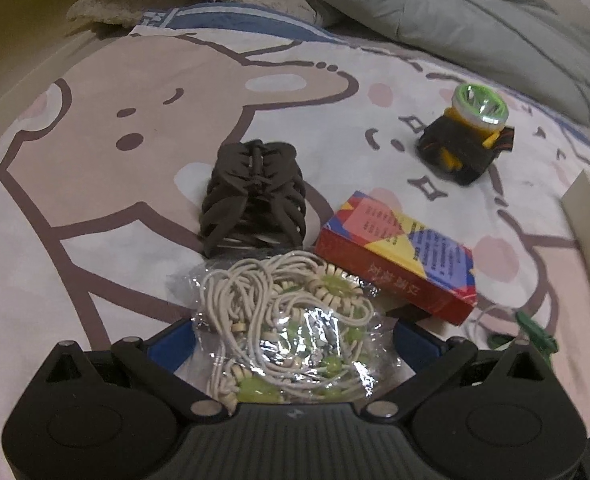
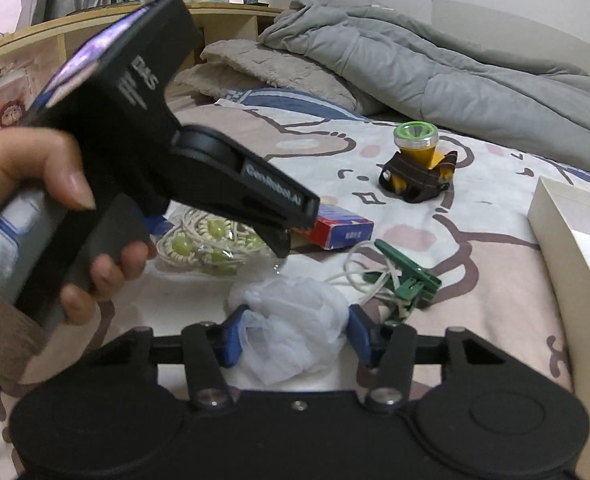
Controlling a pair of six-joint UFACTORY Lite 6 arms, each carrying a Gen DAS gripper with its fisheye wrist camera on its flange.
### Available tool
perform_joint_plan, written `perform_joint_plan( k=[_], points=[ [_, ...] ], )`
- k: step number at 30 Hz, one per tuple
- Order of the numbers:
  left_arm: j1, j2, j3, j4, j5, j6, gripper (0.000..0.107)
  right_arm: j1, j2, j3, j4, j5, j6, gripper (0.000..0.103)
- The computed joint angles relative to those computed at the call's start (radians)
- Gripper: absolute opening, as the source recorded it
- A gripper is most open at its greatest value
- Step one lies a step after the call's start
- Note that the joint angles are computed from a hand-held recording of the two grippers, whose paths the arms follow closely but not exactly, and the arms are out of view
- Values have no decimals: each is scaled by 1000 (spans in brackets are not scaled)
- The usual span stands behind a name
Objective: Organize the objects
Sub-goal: 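Grasp the clear plastic bag with the right gripper while the left gripper grasps the beaded-cord bag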
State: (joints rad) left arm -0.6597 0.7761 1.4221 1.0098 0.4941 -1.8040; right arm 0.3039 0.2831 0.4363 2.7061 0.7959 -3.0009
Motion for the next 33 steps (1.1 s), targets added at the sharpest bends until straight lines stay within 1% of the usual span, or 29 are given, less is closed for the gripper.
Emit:
perform_joint_plan(
  k=[5, 7, 9, 10, 11, 15, 17, 19, 23, 25, 27, 33],
  points=[
    [-8, 12, -8, 59, 3, -64, 103, 6, -38, -23, 22, -19, -30, 45],
    [-14, 3, -28, 98, 0, -101, 102, 0, -52, -25, 7, -34, -17, 32],
    [-24, -8, -51, 147, 3, -152, 99, -16, -79, -24, -32, -77, 28, 31],
    [-31, -11, -56, 162, 13, -168, 94, -30, -96, -27, -64, -91, 60, 31],
    [-36, -17, -65, 184, 14, -187, 90, -43, -112, -31, -87, -99, 77, 31],
    [-50, -48, -103, 234, 8, -231, 81, -64, -188, -65, -126, -122, 103, 30],
    [-63, -63, -121, 252, 12, -247, 74, -75, -226, -80, -148, -139, 128, 30],
    [-79, -77, -138, 269, 24, -262, 71, -87, -268, -97, -168, -155, 153, 30],
    [-106, -130, -197, 299, 47, -314, 68, -142, -355, -129, -278, -172, 259, 29],
    [-116, -165, -230, 305, 54, -330, 66, -164, -400, -147, -306, -179, 286, 29],
    [-130, -211, -277, 336, 64, -374, 65, -178, -439, -162, -315, -185, 303, 28],
    [-202, -349, -375, 350, 150, -396, 65, -285, -555, -185, -482, -177, 465, 28]
  ],
)
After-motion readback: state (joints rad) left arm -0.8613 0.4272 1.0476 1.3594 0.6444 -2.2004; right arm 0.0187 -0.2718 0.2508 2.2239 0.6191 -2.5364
